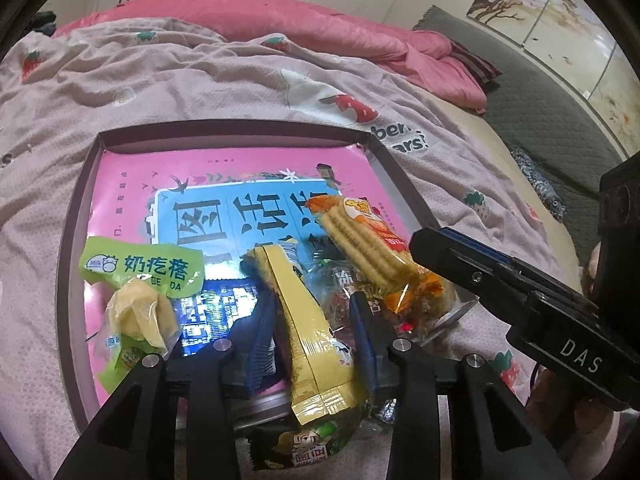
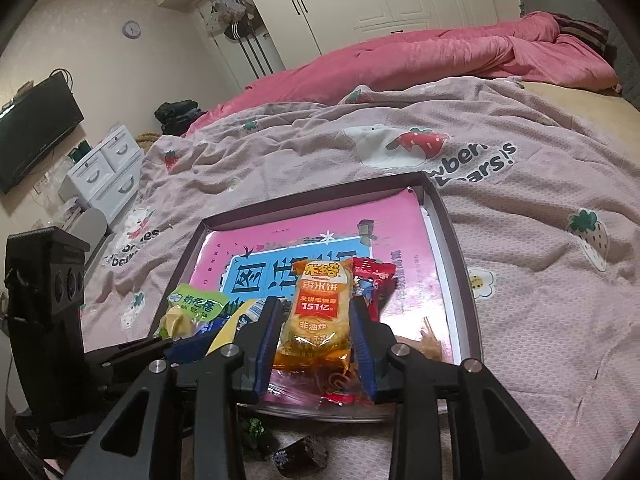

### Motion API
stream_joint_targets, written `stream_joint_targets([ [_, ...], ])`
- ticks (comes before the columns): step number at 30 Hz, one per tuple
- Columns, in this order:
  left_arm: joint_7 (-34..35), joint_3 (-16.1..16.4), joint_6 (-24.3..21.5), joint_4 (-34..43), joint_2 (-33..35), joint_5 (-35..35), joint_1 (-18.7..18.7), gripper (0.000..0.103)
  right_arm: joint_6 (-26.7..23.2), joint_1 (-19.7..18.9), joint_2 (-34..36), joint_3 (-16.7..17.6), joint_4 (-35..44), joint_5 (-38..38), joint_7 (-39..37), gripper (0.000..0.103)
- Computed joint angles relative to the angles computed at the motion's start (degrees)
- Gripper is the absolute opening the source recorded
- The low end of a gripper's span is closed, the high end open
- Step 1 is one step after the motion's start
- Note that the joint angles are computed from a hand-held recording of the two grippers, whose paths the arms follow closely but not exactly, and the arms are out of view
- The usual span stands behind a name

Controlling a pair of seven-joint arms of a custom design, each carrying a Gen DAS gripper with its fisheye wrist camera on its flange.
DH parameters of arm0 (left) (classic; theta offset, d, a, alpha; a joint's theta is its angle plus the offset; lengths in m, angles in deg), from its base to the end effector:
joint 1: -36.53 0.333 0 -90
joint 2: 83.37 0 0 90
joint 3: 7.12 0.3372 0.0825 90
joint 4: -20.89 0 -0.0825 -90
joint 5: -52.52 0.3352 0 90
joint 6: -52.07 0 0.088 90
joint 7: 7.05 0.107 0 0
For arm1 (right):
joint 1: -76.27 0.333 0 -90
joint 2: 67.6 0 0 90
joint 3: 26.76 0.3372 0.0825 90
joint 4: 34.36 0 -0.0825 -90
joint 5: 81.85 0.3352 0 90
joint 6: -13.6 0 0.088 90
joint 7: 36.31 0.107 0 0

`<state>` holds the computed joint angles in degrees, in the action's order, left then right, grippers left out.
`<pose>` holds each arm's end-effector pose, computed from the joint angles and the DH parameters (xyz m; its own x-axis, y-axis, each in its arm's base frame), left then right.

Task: Organize snacks
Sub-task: 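Lower and release the wafer bar with the left tool while the right tool releases the corn-stick bag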

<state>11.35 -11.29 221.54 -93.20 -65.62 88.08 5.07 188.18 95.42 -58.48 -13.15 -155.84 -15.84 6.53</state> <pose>0.4779 -0.3853 0.4279 -0.0415 -0.9427 0.3310 -0.8218 -0.1562 -0.5479 0.5041 0.2332 0.4463 0.3695 -0.8698 -0.3271 -0.7428 -0.0650 -0.6663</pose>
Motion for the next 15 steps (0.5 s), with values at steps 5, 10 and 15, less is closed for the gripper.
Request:
stream_joint_targets([
  [5, -0.44, 0.12, 0.13, -0.61, -0.82, 0.54, 0.03, 0.045, -0.32, -0.19, -0.61, 0.18, -0.26, 1.11, -0.94, 0.035],
  [10, -0.47, -0.19, -0.12, -0.69, -1.23, 1.02, 0.16, 0.048, -0.32, 0.43, -1.22, -0.32, -0.45, 2.32, -2.05, 0.041],
  [15, -1.12, -0.46, -0.74, -0.83, -1.83, 1.94, 0.24, 0.055, -0.39, 0.98, -1.80, -0.94, -0.68, 2.68, -2.33, 0.042],
])
